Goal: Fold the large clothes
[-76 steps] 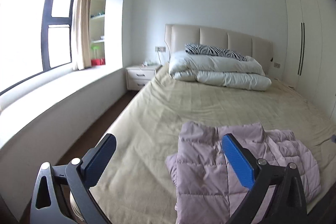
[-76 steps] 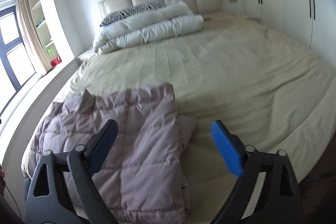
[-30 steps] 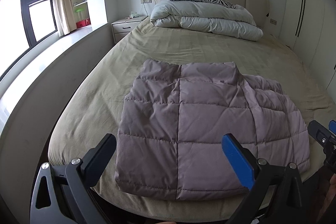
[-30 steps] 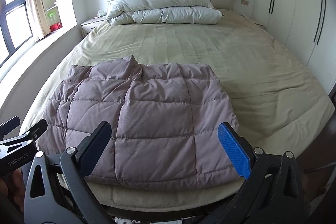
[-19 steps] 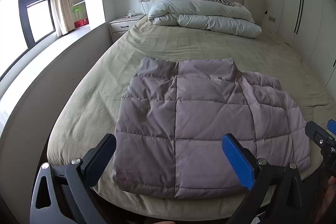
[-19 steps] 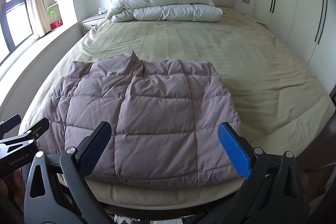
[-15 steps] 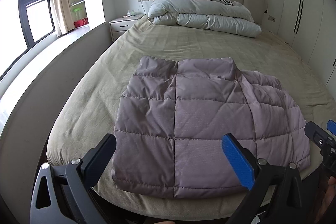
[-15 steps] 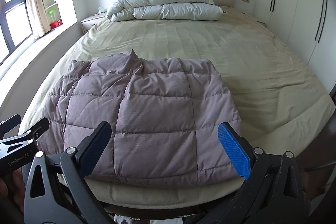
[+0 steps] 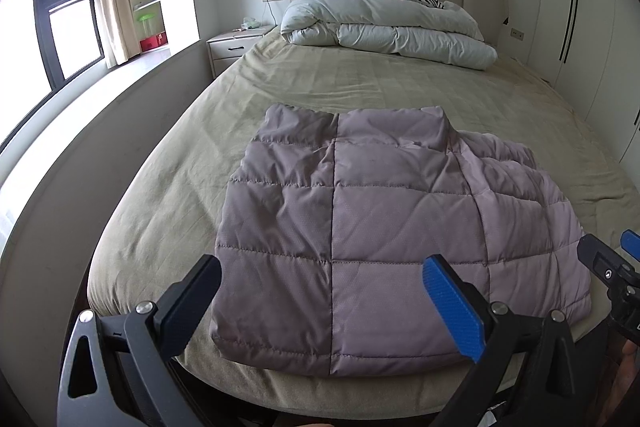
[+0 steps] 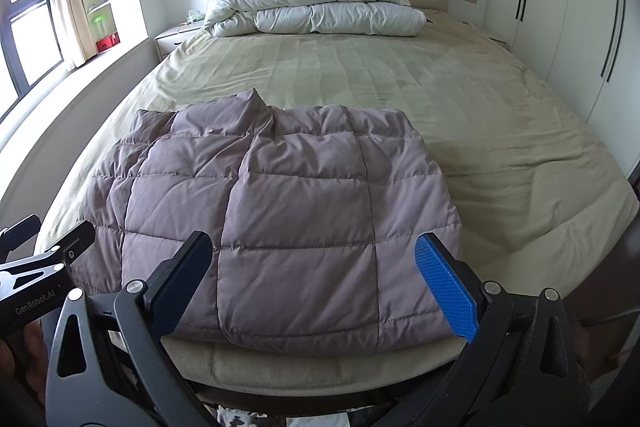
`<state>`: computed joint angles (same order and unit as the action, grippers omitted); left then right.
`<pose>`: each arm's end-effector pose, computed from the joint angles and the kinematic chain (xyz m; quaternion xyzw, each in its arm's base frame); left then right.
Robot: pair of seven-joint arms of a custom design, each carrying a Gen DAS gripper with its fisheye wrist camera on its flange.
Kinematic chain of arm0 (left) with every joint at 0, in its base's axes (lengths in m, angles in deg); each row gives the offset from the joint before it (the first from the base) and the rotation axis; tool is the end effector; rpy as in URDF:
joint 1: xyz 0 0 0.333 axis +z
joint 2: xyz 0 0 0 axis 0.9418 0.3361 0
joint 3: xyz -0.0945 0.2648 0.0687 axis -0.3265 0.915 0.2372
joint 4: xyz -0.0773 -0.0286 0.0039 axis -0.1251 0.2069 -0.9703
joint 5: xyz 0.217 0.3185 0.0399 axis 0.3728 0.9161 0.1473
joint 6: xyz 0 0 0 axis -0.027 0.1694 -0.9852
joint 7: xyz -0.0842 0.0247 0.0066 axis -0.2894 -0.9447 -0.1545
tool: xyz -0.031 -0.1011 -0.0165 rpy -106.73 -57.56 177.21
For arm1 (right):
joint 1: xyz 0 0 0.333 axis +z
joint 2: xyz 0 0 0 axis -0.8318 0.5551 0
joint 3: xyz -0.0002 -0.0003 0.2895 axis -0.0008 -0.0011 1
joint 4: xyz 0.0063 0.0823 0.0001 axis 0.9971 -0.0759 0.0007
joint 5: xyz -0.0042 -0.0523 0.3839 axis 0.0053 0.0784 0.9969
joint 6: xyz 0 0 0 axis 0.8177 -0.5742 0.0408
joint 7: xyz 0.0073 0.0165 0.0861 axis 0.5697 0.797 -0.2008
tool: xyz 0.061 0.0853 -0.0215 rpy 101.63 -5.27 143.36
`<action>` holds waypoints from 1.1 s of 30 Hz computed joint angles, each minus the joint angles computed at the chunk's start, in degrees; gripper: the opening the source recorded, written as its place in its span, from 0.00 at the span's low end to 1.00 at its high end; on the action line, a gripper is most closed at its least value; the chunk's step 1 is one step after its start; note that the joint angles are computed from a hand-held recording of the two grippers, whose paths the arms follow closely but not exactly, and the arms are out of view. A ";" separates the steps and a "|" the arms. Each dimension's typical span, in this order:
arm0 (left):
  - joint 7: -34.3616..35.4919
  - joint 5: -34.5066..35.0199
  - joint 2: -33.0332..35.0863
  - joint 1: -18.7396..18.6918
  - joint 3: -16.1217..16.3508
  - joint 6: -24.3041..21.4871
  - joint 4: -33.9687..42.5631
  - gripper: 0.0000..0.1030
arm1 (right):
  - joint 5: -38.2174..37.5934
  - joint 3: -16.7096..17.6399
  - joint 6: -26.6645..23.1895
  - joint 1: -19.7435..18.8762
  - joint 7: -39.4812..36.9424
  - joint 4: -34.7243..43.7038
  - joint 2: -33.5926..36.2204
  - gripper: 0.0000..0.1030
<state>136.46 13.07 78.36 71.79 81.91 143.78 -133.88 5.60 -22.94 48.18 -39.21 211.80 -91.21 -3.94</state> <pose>0.6134 -0.0401 0.6549 -0.6585 0.6507 -0.2571 0.2772 0.5340 0.2235 0.6719 -0.6170 0.6873 -0.2766 0.2655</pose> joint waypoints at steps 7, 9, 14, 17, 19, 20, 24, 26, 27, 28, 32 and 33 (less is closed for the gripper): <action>0.12 -0.09 0.00 0.03 0.05 0.12 -0.12 1.00 | 0.03 0.02 0.07 0.06 0.07 -0.24 -0.02 1.00; 0.16 -0.14 0.01 0.03 0.05 0.08 -0.09 1.00 | -0.15 0.10 0.02 0.12 0.29 -0.30 -0.06 1.00; 0.23 -0.13 0.00 0.02 0.04 0.10 -0.13 1.00 | -0.17 0.09 -0.01 0.14 0.42 -0.31 -0.07 1.00; 0.15 -0.06 -0.07 0.00 0.03 0.15 -0.33 1.00 | -0.09 0.08 0.06 0.15 0.37 -0.50 -0.11 1.00; 0.09 -0.07 -0.06 -0.01 0.02 0.12 -0.25 1.00 | -0.10 0.10 0.15 0.15 0.41 -0.63 -0.17 1.00; 0.10 -0.07 -0.12 -0.02 0.01 0.23 -0.38 1.00 | -0.09 0.07 0.18 0.12 0.37 -0.62 -0.17 1.00; 0.03 0.01 -0.10 -0.04 0.00 0.23 -0.42 1.00 | -0.05 0.07 0.35 0.09 0.44 -0.89 -0.28 1.00; -0.03 0.01 -0.12 -0.05 0.00 0.19 -0.43 1.00 | -0.18 0.10 0.29 0.06 0.50 -0.89 -0.31 1.00; 0.03 -0.03 -0.12 -0.05 0.00 0.19 -0.40 1.00 | -0.02 0.06 0.38 0.04 0.35 -0.92 -0.33 1.00; 0.00 0.00 -0.17 -0.06 -0.01 0.30 -0.52 1.00 | 0.04 0.06 0.35 0.02 0.31 -0.92 -0.35 1.00; 0.12 0.02 -0.17 -0.05 0.00 0.45 -0.66 1.00 | 0.17 0.05 0.37 -0.04 0.16 -0.95 -0.40 1.00; 0.06 0.08 -0.16 -0.06 0.00 0.43 -0.62 1.00 | 0.17 0.05 0.40 -0.05 0.14 -0.93 -0.40 1.00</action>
<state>136.52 13.14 78.20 71.74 81.91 144.21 -134.50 5.77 -22.89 48.58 -39.26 211.94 -92.15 -4.34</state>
